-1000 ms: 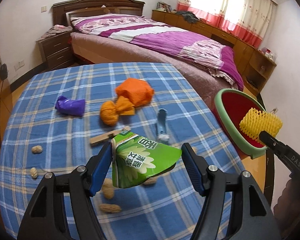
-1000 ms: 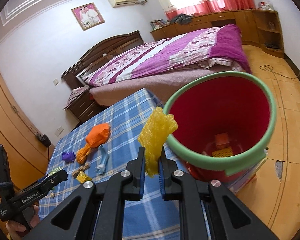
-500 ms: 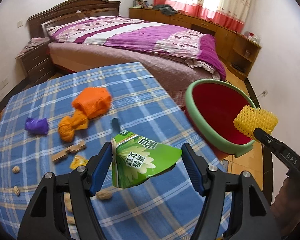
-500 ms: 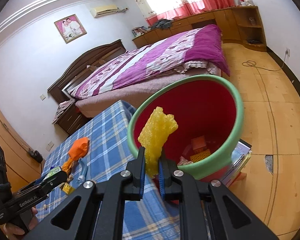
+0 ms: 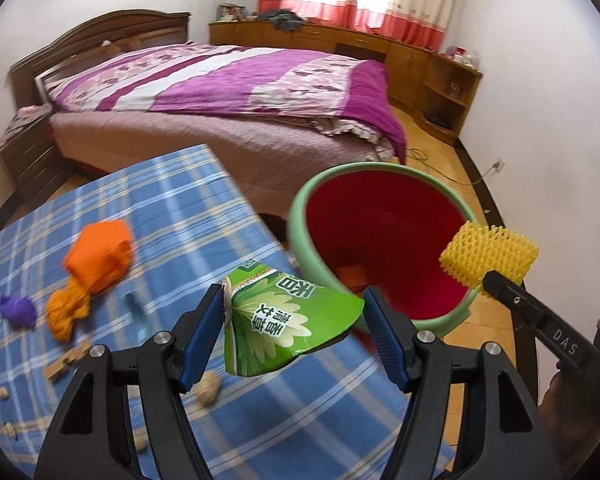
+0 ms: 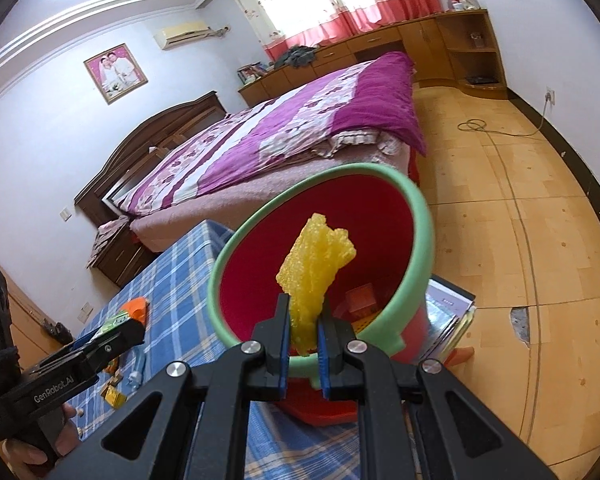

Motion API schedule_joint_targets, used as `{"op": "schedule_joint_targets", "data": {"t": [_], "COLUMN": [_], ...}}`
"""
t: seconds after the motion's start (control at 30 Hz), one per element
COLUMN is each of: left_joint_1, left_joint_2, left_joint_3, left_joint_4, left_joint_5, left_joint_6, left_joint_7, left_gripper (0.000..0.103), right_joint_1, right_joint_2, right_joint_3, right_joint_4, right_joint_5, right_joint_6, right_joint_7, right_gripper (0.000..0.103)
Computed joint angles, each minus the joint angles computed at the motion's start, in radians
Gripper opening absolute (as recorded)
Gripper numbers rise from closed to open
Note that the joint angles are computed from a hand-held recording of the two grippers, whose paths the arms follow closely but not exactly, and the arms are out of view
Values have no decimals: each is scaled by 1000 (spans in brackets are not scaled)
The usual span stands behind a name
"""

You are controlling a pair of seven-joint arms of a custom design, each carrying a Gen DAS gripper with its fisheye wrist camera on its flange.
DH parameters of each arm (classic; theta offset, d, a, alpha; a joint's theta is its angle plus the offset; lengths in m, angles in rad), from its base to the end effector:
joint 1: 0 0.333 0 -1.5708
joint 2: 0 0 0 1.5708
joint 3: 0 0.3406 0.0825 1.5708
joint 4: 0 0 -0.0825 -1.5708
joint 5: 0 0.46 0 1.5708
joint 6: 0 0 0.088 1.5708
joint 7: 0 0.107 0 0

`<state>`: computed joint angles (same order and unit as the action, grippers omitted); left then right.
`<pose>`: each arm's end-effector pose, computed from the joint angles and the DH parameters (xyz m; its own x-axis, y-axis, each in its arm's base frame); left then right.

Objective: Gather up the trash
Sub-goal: 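Lift both held items and carry them over the red bucket, then open both grippers to drop the snack bag and foam net into the bucket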

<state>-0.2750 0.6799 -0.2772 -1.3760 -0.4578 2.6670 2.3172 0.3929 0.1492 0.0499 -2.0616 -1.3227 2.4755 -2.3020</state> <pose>0.7632 -0.3859 0.3779 -0.7660 -0.6342 0.1054 -0.5176 0.5112 -0.6861 0.5971 0.2858 0.3670 -0.6199 -0.6508 -0.4383 -0.2534 0.6947 -0.6732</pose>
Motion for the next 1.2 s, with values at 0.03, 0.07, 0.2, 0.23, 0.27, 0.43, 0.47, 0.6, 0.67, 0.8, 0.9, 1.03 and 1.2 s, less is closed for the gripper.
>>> {"op": "schedule_joint_targets", "data": {"t": [0.03, 0.07, 0.2, 0.23, 0.27, 0.43, 0.47, 0.6, 0.67, 0.8, 0.9, 1.03, 1.2], "left_joint_1": [-3, -9, -22, -26, -29, -54, -63, -89, -105, -108, -104, -98, -110], "left_joint_2": [8, 21, 62, 75, 86, 146, 163, 224, 249, 282, 286, 268, 246], "left_joint_3": [-4, -10, -30, -34, -36, -44, -43, -31, -19, -24, -30, -32, 11], "left_joint_4": [11, 29, 84, 102, 116, 193, 215, 301, 338, 382, 385, 357, 340], "left_joint_5": [1, 4, -1, -2, -4, -6, -2, 16, 33, 38, 35, 36, 71], "left_joint_6": [-5, -13, -40, -48, -54, -76, -79, -112, -125, -131, -121, -95, -122], "left_joint_7": [4, 11, 34, 41, 45, 61, 62, 40, 14, -5, -9, 6, -65], "left_gripper": [70, 70, 70, 70, 70, 70, 70, 70, 71, 78, 79, 79, 79], "right_joint_1": [-1, -2, -13, -17, -20, -36, -39, -48, -51, -59, -61, -63, -60], "right_joint_2": [-6, -11, -27, -31, -33, -35, -35, -26, -25, -18, -13, -8, 9], "right_joint_3": [-1, -2, -1, -2, -2, -2, -4, -8, -10, -16, -20, -23, -26], "right_joint_4": [-8, -13, -33, -41, -45, -61, -62, -62, -63, -63, -63, -59, -39], "right_joint_5": [2, 5, 19, 21, 24, 31, 32, 43, 48, 49, 44, 41, 41], "right_joint_6": [-4, -7, -17, -16, -15, -3, 2, 16, 21, 39, 52, 65, 72], "right_joint_7": [3, 3, -3, -3, -4, 0, 0, -4, -8, -10, -3, -9, -29], "right_gripper": [13, 13, 13, 13, 13, 13, 13, 13, 13, 13, 13, 13, 13]}}
